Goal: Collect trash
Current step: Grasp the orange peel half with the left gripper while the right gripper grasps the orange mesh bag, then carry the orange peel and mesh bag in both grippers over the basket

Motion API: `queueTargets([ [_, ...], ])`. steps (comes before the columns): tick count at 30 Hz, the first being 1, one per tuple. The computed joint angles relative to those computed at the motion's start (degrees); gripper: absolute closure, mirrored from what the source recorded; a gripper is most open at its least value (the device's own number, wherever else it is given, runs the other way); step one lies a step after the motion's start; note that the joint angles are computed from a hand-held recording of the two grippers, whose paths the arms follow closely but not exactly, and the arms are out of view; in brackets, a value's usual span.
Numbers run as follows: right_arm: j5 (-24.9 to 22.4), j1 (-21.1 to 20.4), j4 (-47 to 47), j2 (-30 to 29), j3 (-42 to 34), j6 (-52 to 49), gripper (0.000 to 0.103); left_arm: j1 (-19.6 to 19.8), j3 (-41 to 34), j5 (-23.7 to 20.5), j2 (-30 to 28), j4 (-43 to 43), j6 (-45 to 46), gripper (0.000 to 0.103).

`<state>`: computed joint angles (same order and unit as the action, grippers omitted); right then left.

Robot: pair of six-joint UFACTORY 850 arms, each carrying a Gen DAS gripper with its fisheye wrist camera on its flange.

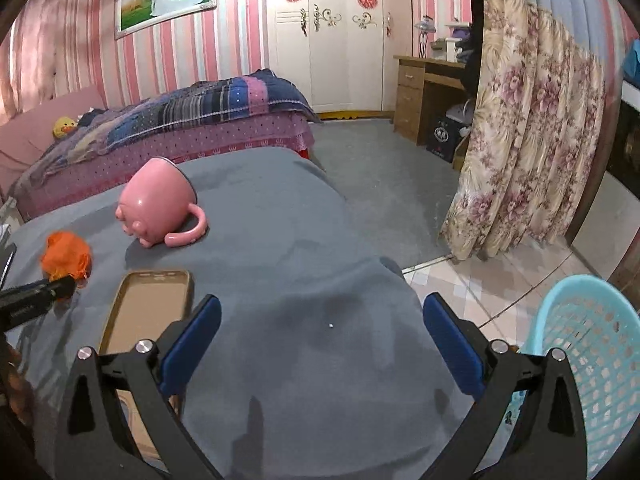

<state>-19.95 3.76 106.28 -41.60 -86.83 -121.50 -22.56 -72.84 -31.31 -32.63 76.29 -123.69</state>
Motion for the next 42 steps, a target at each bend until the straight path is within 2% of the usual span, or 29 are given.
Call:
queueTargets([
  [2,-0.47,0.45,7.24,1.16,2.18,-7.98,0.004,-0.43,0.73,-1.0,0.8,-0.15,0.27,0.068],
  [4,-1.7,0.55,8.63,1.77,3.41,-9.9,0.004,-0.75,1.57,-1.63,1.82,-0.3,0.59,0.07],
  [9,-6.47,0.86,0.33,3.11,4.49,-1.73,0.004,-1.46,4.62,-6.13,5.77,-2.47,2.34,0.07],
  [13,-7.27,3.96,0.49,5.06,6.64,-5.11,0.004,-0.54,9.09,-10.32,9.78,-2.61,-1.28,0.07],
  [16,-8.0,6.78,-3.24,5.06,6.29,-1.5,0.004,0.23,11.87,-13.23,11.94,-4.06,-3.65,0.07],
  [22,-4.28,13.45,-15.18,2.12,2.36,10.21,0.009,1.75,15.64,-16.69,14.61,-6.49,-4.76,0.07],
  [24,-2.23,15.53,-21.35,0.56,0.31,16.02,0.02,2.12,16.08,-18.01,14.8,-7.47,-4.07,0.07],
  [27,-0.86,17.22,-29.91,-1.34,-2.24,24.62,0.029,2.99,17.62,-16.61,16.0,-6.63,-5.98,0.07],
  [28,-0.72,17.75,-34.87,-2.15,-3.41,29.61,0.031,3.01,17.94,-16.65,16.16,-6.51,-6.35,0.07],
  [30,-1.3,18.32,-42.66,-3.78,-5.52,36.89,0.043,3.14,18.37,-16.53,16.55,-6.19,-6.93,0.07],
  [31,-1.63,18.38,-44.0,-3.95,-5.89,38.19,0.044,3.22,18.77,-16.37,16.88,-5.79,-7.47,0.07],
  [33,-2.92,18.19,-43.01,-4.09,-6.14,36.93,0.063,3.15,18.89,-16.18,17.08,-5.22,-8.1,0.07],
  [34,-2.99,18.08,-41.42,-3.83,-5.64,35.17,0.067,2.94,18.74,-16.23,17.01,-5.11,-8.23,0.07],
  [35,-3.32,18.0,-39.62,-3.75,-5.24,33.5,0.08,2.8,18.65,-16.28,16.92,-5.01,-8.24,0.07],
  [36,-5.29,17.35,-36.73,-3.39,-4.77,30.83,0.086,2.67,18.41,-16.45,16.79,-5.05,-7.84,0.07],
  [42,-7.76,14.54,-18.78,0.33,1.18,10.17,0.086,1.16,16.64,-17.6,16.3,-4.01,-7.17,0.07],
])
